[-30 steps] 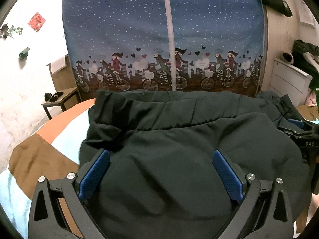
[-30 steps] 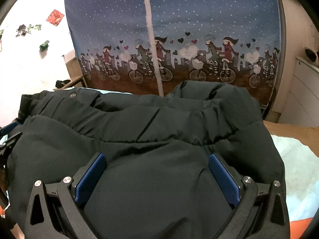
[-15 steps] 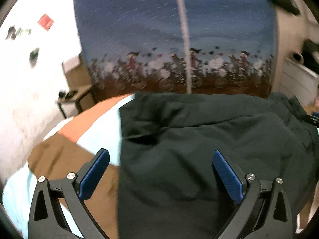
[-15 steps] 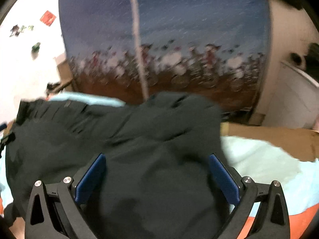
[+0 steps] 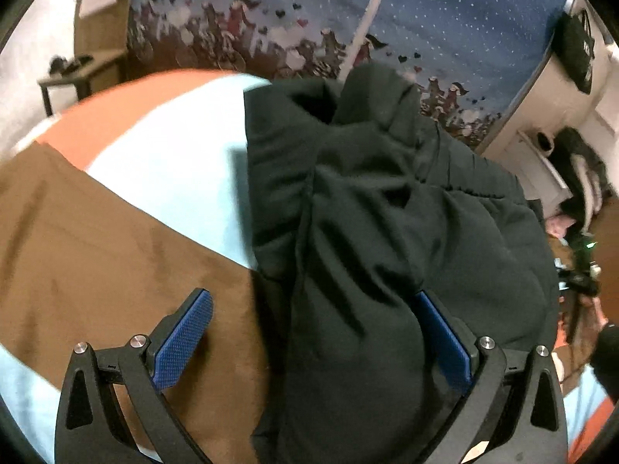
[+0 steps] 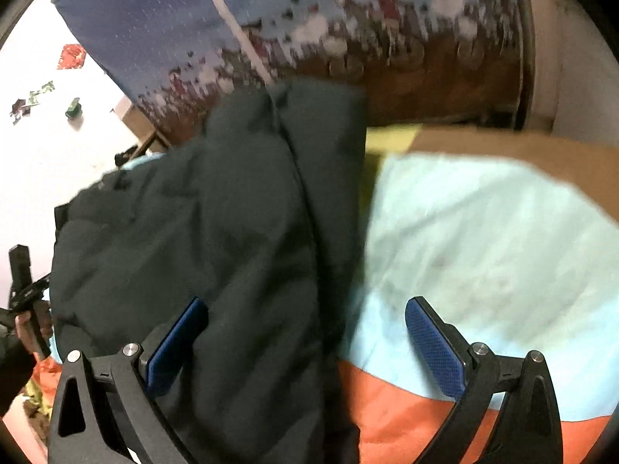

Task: Fold large clothes
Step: 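Grasp the folded jacket with the left gripper while the right gripper grasps beside it, lift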

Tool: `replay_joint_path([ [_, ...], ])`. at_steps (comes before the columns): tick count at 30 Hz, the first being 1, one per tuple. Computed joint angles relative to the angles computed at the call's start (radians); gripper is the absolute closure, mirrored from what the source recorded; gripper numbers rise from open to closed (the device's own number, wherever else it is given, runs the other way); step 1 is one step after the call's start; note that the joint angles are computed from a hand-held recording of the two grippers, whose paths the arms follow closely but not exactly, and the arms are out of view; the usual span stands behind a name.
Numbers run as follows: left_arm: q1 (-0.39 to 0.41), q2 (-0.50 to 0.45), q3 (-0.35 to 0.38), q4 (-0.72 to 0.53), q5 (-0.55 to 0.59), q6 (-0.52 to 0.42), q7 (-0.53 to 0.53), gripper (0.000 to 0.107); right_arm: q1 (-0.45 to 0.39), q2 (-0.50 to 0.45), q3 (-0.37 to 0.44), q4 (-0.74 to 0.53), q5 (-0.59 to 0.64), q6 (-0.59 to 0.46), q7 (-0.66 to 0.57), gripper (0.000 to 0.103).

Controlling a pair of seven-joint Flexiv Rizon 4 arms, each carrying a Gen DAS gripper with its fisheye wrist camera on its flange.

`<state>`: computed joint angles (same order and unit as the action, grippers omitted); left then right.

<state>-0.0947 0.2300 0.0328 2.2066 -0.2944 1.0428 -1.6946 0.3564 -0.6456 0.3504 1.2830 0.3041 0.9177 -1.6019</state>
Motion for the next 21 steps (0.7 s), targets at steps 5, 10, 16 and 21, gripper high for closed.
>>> replay_joint_path([
  [5,-0.070,-0.048,0.041,0.033,-0.266,0.029,0.190,0.005,-0.071,-0.066,0.077,-0.087,0.139,-0.079,-0.059,0.000],
  [10,-0.102,-0.082,0.038,0.057,-0.552,0.032,0.401,0.005,-0.098,-0.074,0.093,-0.107,0.234,-0.117,-0.115,0.000],
  [16,-0.083,-0.103,0.008,0.035,-0.592,-0.003,0.433,0.005,-0.069,-0.088,0.076,-0.179,0.293,-0.262,-0.128,0.000],
  [21,-0.053,-0.096,-0.012,0.021,-0.426,0.012,0.300,0.021,-0.021,-0.044,0.023,-0.125,0.280,-0.174,-0.017,0.004],
])
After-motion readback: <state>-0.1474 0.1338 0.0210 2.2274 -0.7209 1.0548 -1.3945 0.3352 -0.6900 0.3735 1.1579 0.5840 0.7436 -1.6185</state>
